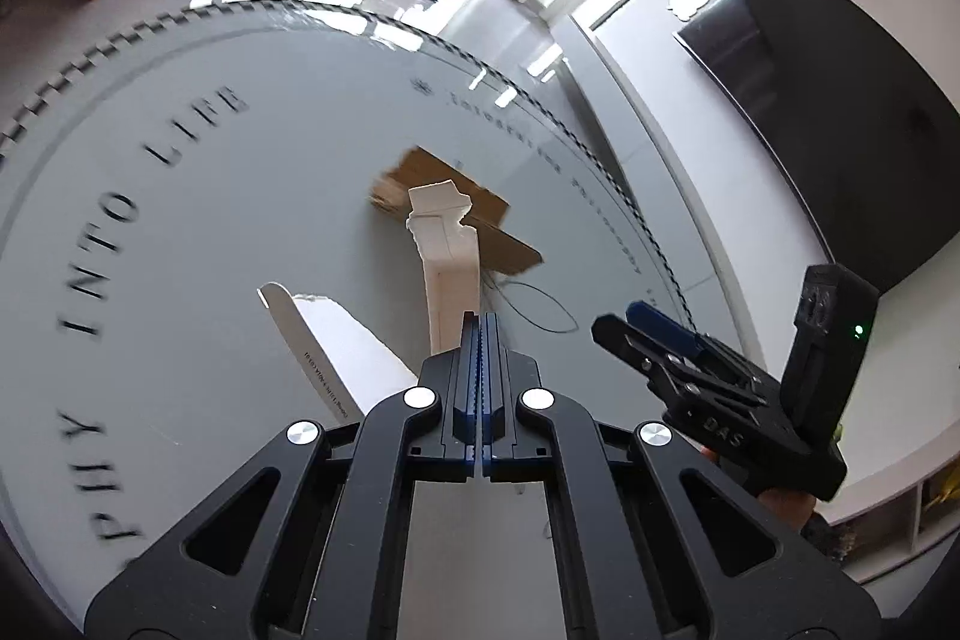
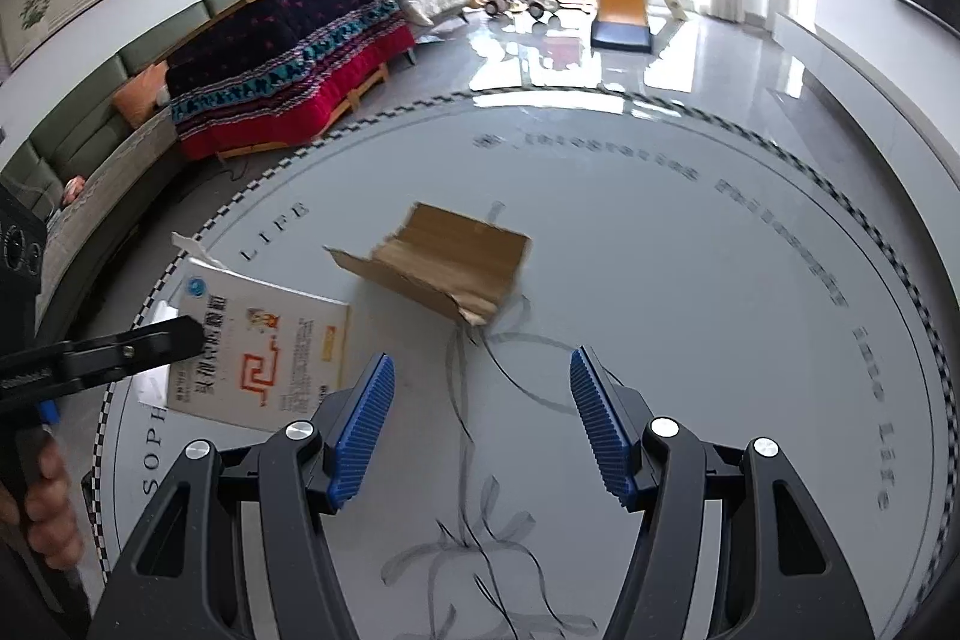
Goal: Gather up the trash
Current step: 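Lift the medicine box with the left tool while the right tool grasps the cardboard piece, then carry the box and cardboard to the black bin and open both tools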
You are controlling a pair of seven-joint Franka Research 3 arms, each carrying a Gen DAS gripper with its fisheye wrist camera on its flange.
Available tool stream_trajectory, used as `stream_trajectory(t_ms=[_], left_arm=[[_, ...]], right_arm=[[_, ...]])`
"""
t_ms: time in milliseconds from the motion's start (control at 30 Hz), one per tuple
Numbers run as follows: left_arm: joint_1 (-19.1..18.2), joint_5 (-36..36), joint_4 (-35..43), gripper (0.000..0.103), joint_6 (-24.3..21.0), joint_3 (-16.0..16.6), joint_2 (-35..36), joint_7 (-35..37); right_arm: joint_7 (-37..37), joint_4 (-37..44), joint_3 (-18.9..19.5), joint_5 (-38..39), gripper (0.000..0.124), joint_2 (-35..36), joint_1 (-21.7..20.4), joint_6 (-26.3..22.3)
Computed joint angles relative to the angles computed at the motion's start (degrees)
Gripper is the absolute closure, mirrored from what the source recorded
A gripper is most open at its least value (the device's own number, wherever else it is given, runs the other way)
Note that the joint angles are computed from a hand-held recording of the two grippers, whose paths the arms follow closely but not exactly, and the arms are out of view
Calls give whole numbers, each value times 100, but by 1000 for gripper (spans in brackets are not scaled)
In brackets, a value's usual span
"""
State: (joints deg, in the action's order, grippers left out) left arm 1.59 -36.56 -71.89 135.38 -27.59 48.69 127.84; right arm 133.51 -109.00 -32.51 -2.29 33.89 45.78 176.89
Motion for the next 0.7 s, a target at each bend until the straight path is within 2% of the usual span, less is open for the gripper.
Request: stream_trajectory(t_ms=[167, 367, 467, 500, 533, 567, 667, 700], left_arm=[[50, 12, 81, 103, 106, 36, -27, -89], [114, 64, 251, 103, 104, 64, 54, -149], [174, 62, 249, 103, 77, 51, 33, -106], [162, 66, 265, 103, 89, 52, 42, -108], [165, 66, 265, 103, 96, 48, 39, -100], [185, 57, 246, 103, 88, 39, 26, -79], [214, 11, 187, 103, 135, 12, -3, 3], [251, -22, 104, 103, 167, -5, -62, 48]], right_arm=[[-407, 819, 422, -135, 61, 455, -524, -293], [-1000, 1691, 1176, -180, 62, 965, -1328, -483], [-1464, 2008, 1762, -19, 85, 1101, -1812, -587], [-1573, 2082, 1874, 34, 97, 1131, -1892, -650], [-1667, 2126, 1959, 76, 113, 1149, -1945, -671], [-1738, 2136, 2015, 115, 117, 1150, -1974, -665], [-1642, 2033, 1723, 68, 120, 1093, -1673, -590], [-1662, 1959, 1728, 71, 120, 1022, -1641, -547]])
